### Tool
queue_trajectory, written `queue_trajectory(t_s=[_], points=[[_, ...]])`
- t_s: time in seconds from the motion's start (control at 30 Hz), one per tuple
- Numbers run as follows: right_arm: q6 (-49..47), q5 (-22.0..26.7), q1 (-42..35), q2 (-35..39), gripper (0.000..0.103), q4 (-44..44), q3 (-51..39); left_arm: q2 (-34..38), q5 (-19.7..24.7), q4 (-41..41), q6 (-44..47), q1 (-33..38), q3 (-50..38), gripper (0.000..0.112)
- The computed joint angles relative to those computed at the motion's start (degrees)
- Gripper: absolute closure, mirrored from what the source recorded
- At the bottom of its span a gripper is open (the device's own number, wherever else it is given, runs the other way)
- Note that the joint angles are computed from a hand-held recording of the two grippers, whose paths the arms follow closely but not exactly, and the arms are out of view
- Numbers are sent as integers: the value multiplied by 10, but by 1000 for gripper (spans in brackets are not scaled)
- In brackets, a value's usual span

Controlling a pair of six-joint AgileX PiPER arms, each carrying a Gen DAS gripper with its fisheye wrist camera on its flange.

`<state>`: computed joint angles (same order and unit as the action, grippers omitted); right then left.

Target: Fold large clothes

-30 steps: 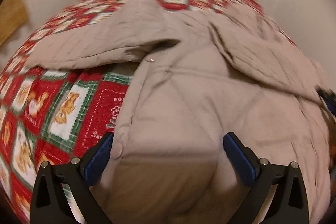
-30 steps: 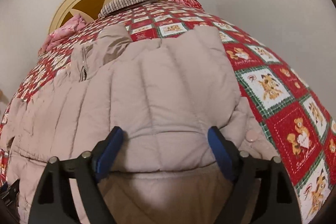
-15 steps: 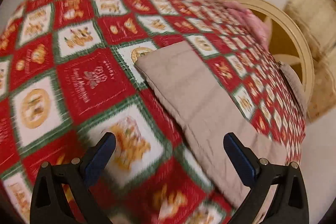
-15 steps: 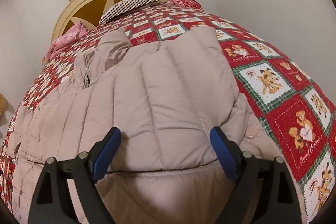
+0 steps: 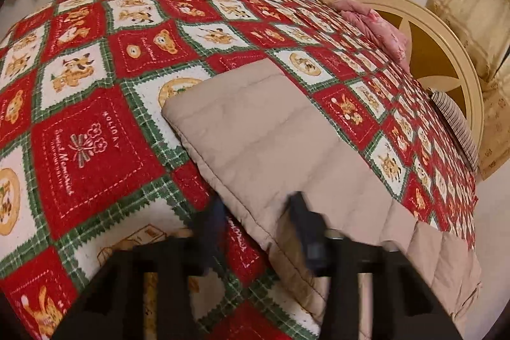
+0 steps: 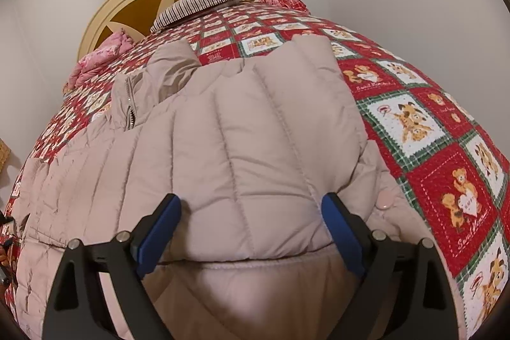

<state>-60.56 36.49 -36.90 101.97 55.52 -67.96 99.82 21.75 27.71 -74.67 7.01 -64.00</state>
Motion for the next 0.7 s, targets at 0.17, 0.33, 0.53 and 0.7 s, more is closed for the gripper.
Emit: queue_trajectory(t_s=[0.17, 0.33, 0.53, 0.7], points=[[1, -1, 1, -1, 11, 0, 1, 7, 6, -21, 70, -4, -37, 106], [-5, 3, -1, -1, 11, 9, 2, -49, 72, 178, -43, -123, -96, 107], [-42, 30, -14, 4, 11, 47, 3, -17, 140, 288, 25, -352, -256, 107], [-51, 42, -22, 7, 11, 61, 1, 114, 155, 203, 175, -474, -428, 107]])
